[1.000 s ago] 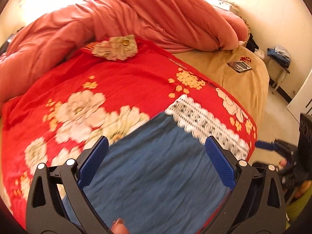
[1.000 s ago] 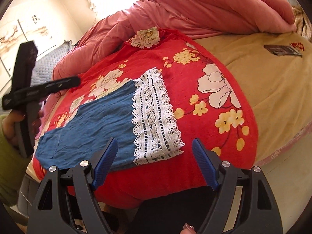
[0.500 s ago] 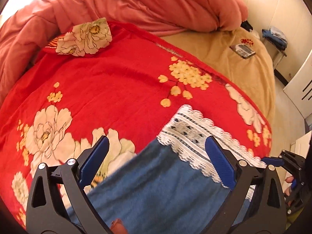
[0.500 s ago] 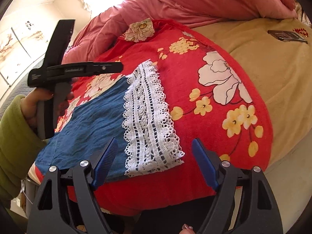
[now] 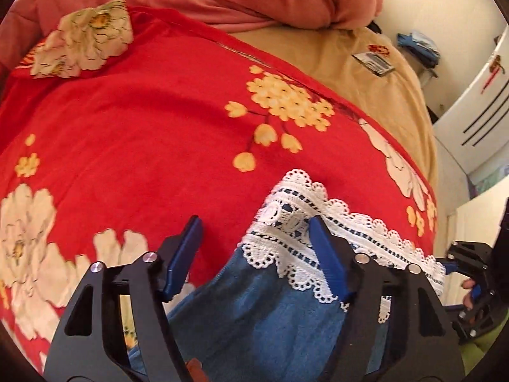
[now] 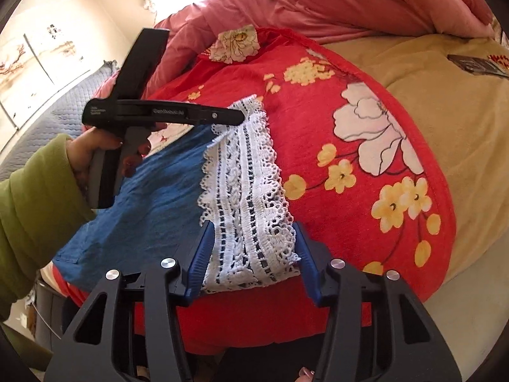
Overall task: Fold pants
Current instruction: 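Grasp the lace trim with the right gripper while the left gripper grasps it too, lift, then fold the lace-trimmed edge over the denim with both grippers, then open them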
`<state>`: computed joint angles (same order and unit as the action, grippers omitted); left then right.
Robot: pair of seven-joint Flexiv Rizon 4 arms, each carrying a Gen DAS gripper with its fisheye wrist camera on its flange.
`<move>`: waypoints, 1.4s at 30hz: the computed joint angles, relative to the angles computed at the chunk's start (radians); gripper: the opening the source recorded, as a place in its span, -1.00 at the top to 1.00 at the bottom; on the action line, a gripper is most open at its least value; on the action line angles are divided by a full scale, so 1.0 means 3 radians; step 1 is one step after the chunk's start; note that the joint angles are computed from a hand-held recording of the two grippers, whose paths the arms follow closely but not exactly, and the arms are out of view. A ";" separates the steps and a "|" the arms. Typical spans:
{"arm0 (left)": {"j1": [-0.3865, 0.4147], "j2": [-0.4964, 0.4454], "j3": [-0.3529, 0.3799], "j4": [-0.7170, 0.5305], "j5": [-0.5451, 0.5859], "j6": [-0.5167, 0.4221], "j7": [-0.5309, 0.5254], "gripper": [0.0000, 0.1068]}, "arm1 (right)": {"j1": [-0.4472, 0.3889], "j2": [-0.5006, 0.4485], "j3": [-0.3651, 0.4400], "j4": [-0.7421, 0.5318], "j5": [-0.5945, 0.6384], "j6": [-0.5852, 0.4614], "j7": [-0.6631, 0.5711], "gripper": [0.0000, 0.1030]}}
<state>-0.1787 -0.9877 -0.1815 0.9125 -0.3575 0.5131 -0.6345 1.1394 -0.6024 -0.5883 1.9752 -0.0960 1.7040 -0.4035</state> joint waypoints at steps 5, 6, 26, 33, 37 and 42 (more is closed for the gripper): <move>0.0020 -0.0036 -0.0056 -0.0030 -0.0061 -0.0121 0.0076 -0.14 | -0.0215 -0.0087 0.0215 -0.0088 0.0087 0.0199 -0.0078 0.02; 0.0008 -0.0040 -0.0050 -0.0026 -0.0059 -0.0105 0.0077 -0.14 | -0.0256 -0.0134 0.0250 -0.0110 0.0130 0.0281 -0.0117 0.01; 0.0089 0.0020 -0.0109 0.0133 -0.0257 -0.0175 -0.0014 0.50 | -0.0462 -0.0103 0.0559 -0.0270 0.0269 0.0283 -0.0278 0.46; 0.0296 0.0096 -0.0269 0.0251 -0.0562 -0.0293 0.0120 0.73 | -0.0243 -0.0076 0.0331 -0.0384 0.0243 0.0185 -0.0396 0.52; 0.0481 0.0239 -0.0393 0.0468 -0.0884 -0.0288 0.0333 0.73 | -0.0114 -0.0043 0.0192 -0.0485 0.0090 0.0113 -0.0479 0.52; 0.0725 0.0502 -0.0419 0.0824 -0.1250 -0.0253 0.0611 0.73 | -0.0130 -0.0055 0.0238 -0.0752 -0.0172 0.0012 -0.0611 0.52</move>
<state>0.0389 -0.8370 -0.3071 1.1597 -0.7325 0.4371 -0.4513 1.1004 -0.6188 -0.5171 1.7496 -0.1477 1.7076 -0.5870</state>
